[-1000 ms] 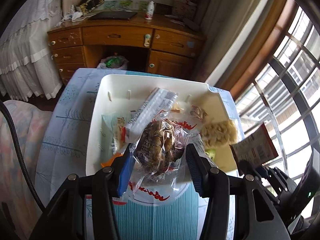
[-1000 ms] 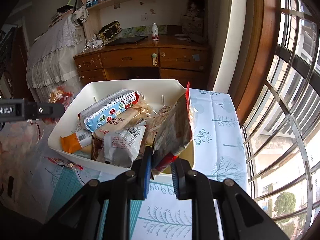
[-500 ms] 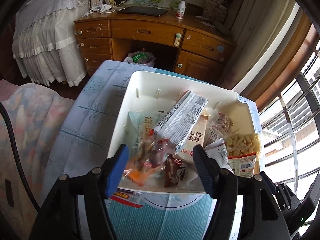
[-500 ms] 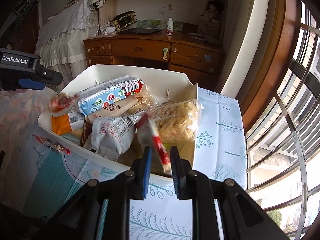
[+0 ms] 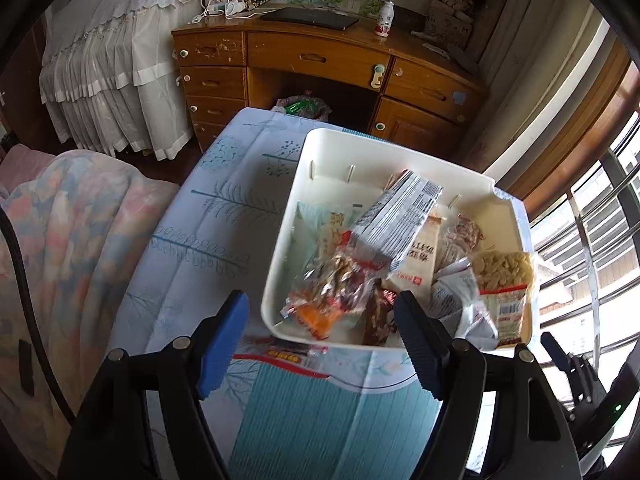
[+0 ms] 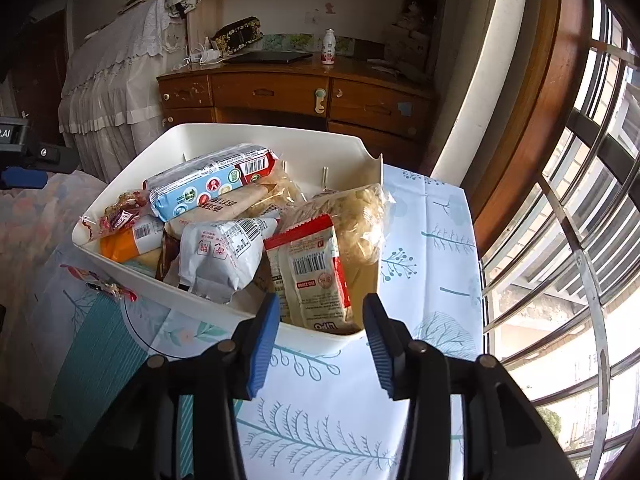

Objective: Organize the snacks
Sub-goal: 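Open both tools to drop the nut bag and packet into the tray, then withdraw both tools and move right tool to the red-topped clear packet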

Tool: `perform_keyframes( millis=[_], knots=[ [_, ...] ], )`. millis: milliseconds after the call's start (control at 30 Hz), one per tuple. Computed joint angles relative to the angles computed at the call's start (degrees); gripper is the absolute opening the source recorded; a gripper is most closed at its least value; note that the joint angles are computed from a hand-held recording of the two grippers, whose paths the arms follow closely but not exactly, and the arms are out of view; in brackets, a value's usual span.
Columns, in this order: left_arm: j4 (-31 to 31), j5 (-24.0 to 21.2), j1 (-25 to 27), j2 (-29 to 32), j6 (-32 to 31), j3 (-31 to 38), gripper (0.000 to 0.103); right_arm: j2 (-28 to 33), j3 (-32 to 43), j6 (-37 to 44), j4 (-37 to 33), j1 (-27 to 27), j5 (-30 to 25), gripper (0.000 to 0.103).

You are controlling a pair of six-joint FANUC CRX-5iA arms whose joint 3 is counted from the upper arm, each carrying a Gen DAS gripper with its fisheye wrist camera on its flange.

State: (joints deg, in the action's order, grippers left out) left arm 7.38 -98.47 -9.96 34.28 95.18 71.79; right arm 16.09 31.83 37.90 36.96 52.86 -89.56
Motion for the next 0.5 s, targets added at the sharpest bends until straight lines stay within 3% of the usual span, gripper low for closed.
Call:
perform_keyframes(
  millis=[133, 367, 500],
  knots=[
    [1.3, 1.7, 1.7, -3.8, -1.3, -7.3, 0.076, 1.4, 3.1, -0.6, -1.2, 0.6, -1.6, 0.053],
    [5.8, 3.5, 5.9, -8.7, -6.9, -17.5, 0.077, 5.8, 10.3, -3.2, -1.4, 2.5, -5.5, 0.056],
    [9.7, 2.3, 8.8, -9.5, -11.1, -20.1, 0.077, 10.2, 17.3, -4.5, -2.0, 3.6, -9.0, 0.067]
  ],
)
